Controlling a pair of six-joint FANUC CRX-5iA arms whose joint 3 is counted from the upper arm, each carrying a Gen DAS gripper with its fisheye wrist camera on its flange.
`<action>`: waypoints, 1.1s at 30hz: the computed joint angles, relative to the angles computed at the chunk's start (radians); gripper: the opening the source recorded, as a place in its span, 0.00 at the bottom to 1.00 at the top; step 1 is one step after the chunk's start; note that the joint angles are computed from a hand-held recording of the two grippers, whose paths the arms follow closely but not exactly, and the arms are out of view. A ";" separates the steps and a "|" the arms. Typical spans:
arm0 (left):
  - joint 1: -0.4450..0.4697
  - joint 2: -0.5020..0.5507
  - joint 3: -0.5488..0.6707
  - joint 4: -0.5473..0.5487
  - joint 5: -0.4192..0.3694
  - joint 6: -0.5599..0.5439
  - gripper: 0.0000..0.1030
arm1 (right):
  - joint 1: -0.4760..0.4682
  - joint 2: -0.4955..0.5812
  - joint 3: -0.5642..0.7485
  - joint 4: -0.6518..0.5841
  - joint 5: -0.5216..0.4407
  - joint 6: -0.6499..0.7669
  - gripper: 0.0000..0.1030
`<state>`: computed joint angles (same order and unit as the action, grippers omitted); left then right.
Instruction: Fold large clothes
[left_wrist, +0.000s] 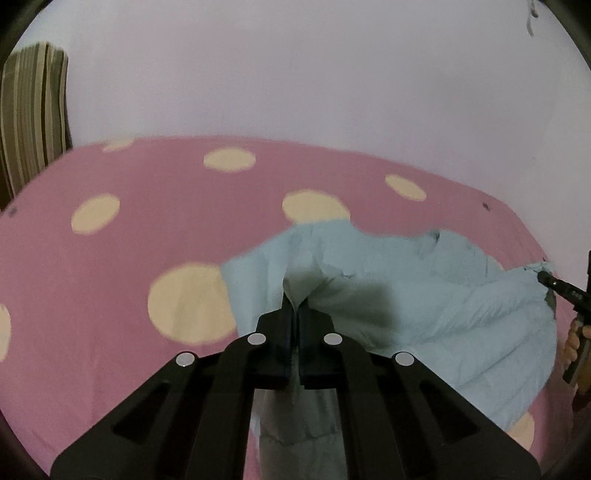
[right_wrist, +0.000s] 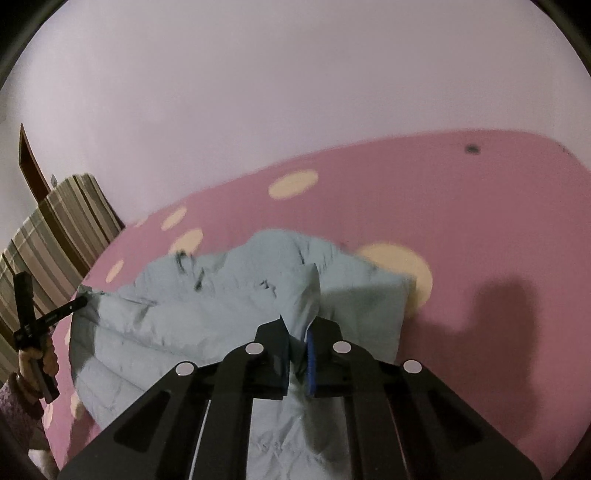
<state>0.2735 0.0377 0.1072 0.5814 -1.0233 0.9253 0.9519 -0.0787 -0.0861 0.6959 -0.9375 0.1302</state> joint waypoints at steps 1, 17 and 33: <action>-0.014 0.009 0.025 -0.016 0.016 0.011 0.02 | -0.006 0.009 0.016 0.009 -0.004 0.005 0.06; -0.206 0.333 0.420 -0.485 0.024 0.426 0.02 | -0.198 0.328 0.299 -0.147 -0.096 0.159 0.06; -0.211 0.347 0.444 -0.567 -0.020 0.531 0.42 | -0.214 0.330 0.287 -0.206 -0.120 0.142 0.38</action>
<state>0.0630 0.3847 0.5513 0.0139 -1.0433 1.4567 0.7384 0.2508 0.2009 0.4897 -1.0572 0.2719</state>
